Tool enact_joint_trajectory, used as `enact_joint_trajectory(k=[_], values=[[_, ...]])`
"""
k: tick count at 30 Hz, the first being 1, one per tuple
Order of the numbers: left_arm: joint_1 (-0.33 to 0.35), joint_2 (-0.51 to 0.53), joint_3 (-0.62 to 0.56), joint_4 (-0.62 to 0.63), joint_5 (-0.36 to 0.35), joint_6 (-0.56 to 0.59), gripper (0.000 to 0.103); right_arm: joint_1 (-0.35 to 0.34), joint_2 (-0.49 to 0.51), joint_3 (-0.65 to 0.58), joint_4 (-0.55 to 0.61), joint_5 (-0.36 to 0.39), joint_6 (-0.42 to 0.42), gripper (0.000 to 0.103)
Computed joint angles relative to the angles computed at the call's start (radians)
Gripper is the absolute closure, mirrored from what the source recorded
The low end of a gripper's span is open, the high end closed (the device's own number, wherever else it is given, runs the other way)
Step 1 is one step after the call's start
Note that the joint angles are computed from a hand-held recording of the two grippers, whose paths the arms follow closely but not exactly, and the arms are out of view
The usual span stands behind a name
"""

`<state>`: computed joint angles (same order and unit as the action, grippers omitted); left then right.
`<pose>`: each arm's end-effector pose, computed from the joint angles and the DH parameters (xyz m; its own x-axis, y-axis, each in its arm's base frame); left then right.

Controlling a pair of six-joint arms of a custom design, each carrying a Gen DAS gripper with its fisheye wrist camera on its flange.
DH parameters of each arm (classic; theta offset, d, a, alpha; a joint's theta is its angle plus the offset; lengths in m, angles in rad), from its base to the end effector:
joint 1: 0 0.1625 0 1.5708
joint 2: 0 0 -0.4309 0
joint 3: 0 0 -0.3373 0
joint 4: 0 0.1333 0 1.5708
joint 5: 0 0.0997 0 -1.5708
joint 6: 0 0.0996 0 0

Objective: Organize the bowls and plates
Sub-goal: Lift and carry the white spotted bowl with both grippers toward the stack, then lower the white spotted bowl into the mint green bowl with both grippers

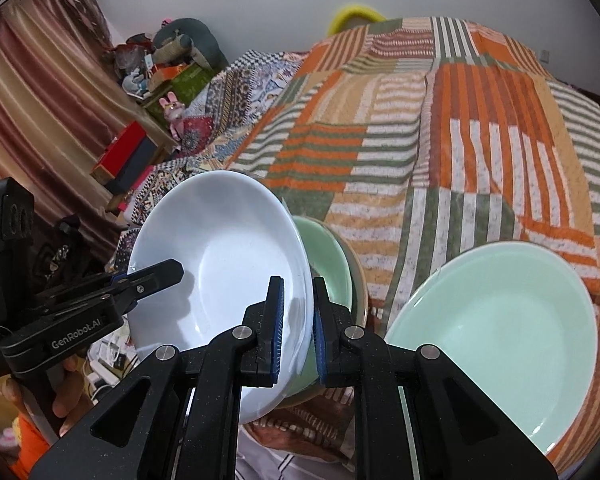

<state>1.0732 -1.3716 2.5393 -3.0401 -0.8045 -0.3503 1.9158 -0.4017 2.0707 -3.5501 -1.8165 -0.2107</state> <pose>0.0184 -0.3902 0.2357 -0.8434 -0.1350 -0.5200 0.1771 0.8440 -0.5063 0.2677 -0.4223 -0.0663 -0.8498 -0.4399 0.2904 -0.5111 0.8223 -0.2501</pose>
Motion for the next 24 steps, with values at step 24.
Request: enact_joint_trajectory(k=[24], values=[[0.059, 0.068, -0.001, -0.088, 0.013, 0.047, 0.090, 0.034, 0.049, -0.039, -0.021, -0.119, -0.087, 0.088]])
